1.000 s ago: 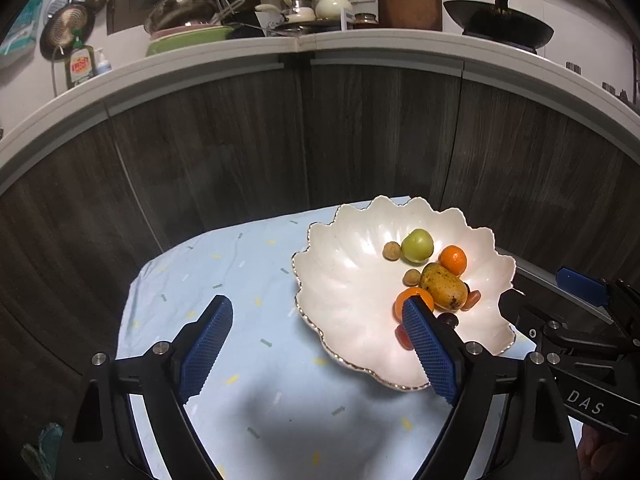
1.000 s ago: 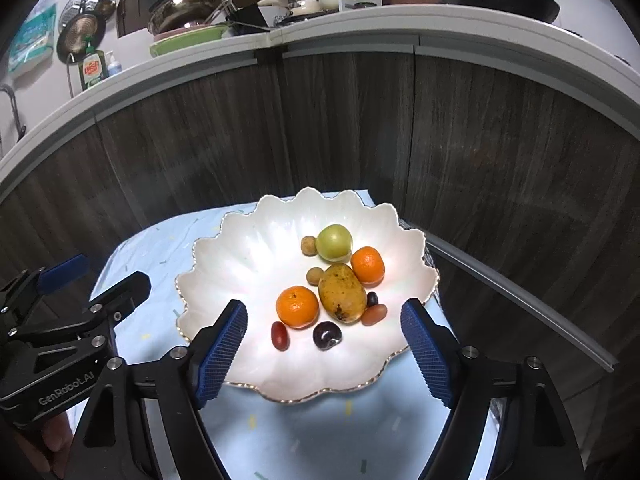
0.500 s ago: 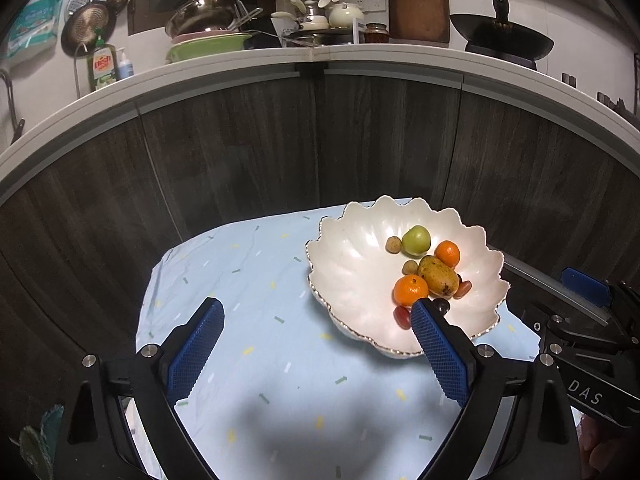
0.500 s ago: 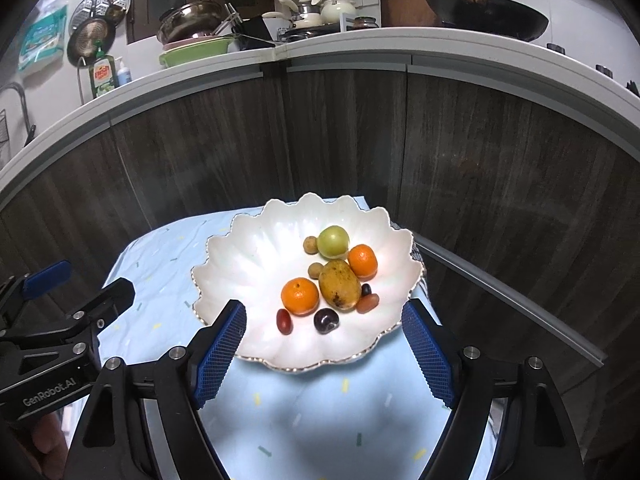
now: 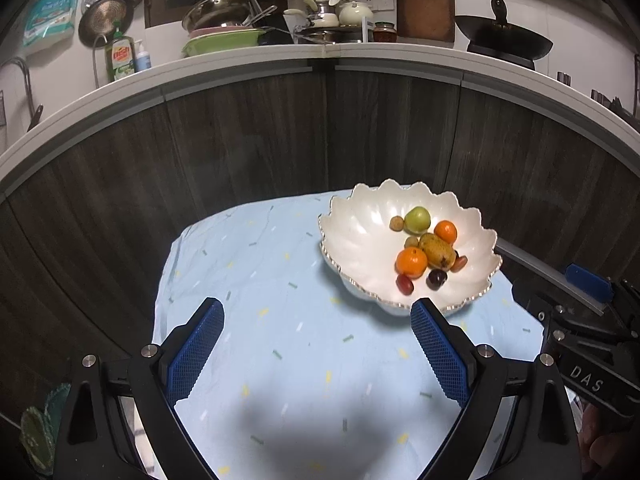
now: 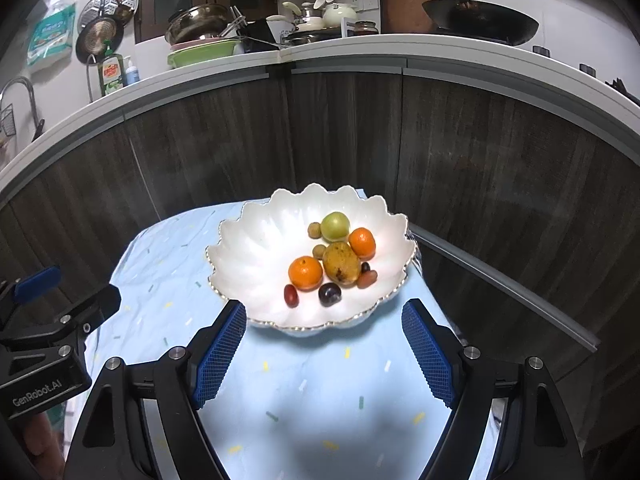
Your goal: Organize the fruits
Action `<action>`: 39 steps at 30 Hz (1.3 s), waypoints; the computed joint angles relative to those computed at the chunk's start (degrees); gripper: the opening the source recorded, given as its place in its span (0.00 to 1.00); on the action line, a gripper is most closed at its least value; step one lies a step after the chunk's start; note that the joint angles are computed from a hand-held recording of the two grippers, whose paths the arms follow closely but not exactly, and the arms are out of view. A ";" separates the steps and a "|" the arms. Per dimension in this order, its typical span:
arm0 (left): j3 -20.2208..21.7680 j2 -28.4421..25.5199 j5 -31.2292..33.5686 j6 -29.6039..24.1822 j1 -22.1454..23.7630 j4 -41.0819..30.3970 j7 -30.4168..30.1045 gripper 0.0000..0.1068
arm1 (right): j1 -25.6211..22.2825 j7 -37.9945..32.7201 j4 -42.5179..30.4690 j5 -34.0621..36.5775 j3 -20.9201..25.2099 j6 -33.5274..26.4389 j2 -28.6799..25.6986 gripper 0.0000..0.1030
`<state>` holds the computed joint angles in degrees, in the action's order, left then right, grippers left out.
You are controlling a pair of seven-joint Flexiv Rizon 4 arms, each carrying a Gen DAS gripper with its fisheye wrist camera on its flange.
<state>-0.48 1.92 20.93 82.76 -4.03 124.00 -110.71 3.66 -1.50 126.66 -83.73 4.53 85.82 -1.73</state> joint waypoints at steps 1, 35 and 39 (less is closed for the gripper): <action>0.08 0.47 0.04 -0.20 -0.07 0.46 0.00 0.89 | -0.09 0.18 0.24 -0.27 0.00 0.14 0.25 0.78; -5.91 21.50 -3.92 -8.12 6.35 17.73 -0.38 0.92 | -0.60 -12.90 13.15 18.45 8.45 -0.88 12.96 0.79; -6.42 22.63 -3.66 -8.22 7.16 18.67 -0.76 0.92 | -1.64 -12.05 13.92 17.11 9.30 -0.86 14.24 0.79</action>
<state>-6.90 24.55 17.27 74.53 3.13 142.67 -111.47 2.03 -13.55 140.57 -66.61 13.83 84.96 12.51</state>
